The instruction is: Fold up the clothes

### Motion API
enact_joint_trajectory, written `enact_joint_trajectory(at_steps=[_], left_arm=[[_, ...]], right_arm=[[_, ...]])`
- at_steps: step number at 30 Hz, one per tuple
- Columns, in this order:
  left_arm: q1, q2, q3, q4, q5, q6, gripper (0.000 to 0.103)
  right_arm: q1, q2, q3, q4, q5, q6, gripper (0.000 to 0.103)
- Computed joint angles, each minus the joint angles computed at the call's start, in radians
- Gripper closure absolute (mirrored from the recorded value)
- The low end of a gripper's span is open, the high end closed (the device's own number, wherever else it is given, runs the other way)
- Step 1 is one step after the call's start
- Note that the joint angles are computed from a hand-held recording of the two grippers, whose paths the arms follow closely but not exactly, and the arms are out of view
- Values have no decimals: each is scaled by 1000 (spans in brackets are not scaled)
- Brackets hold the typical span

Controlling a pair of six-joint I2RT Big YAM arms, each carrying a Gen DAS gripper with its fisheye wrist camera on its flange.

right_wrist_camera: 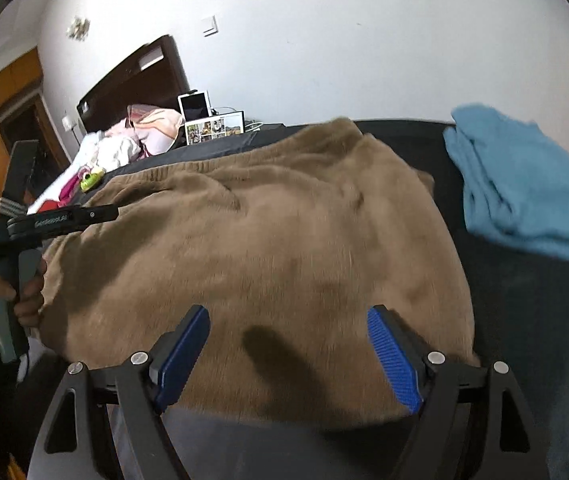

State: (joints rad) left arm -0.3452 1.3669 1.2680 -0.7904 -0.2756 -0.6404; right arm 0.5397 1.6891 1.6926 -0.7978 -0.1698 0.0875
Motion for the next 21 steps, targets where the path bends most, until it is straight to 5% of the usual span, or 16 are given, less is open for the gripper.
enact_joint_trajectory(at_steps=[6,10,21], left_arm=[[-92,15,-3,-31,-71,15,22],[-87,26,-34,6,-67,0,21],[-98,9,-70,55,-81,5,19]], right_arm=[[4,-55,-65,18,25,3,20],[25,-1,-33,-65,94,-58,20],[21,-68,-107,-3,105,25,20]])
